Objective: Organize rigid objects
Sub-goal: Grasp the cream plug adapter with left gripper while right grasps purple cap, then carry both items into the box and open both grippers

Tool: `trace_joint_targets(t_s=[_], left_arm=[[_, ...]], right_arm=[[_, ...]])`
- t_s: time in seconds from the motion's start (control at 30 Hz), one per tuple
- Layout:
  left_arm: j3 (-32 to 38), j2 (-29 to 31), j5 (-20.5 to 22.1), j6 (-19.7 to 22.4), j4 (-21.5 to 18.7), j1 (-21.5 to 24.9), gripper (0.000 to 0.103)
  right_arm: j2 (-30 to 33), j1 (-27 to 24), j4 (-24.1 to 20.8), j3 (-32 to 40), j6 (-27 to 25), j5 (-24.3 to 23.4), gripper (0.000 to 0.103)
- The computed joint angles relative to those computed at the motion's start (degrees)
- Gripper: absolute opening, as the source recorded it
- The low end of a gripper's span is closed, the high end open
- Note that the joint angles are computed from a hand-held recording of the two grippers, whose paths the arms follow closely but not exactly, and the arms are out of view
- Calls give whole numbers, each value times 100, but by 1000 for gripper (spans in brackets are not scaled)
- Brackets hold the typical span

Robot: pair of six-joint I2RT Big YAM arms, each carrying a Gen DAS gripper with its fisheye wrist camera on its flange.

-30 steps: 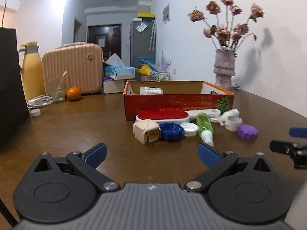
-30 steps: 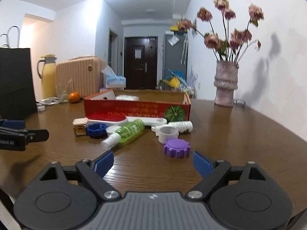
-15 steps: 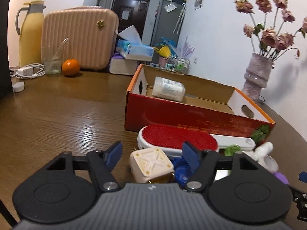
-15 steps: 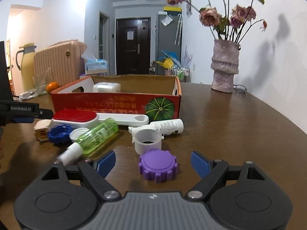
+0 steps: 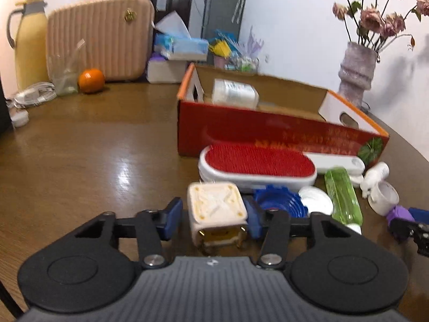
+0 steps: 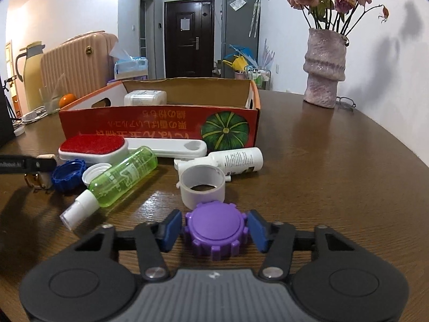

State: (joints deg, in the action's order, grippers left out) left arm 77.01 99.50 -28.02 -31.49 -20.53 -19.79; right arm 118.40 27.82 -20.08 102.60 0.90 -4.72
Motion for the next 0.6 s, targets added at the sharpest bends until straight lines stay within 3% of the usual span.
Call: trace_joint_targets(t_s=[0.23,0.6], left_arm=[[-317,-285,-158,-28,145,-100,39],[-1397,-1454,-1090,-122,464,-916,39]], right_arm=[[-144,38,64,-207,-32,10,51],[-1287,183,1019,-1648,-85,-142,51]])
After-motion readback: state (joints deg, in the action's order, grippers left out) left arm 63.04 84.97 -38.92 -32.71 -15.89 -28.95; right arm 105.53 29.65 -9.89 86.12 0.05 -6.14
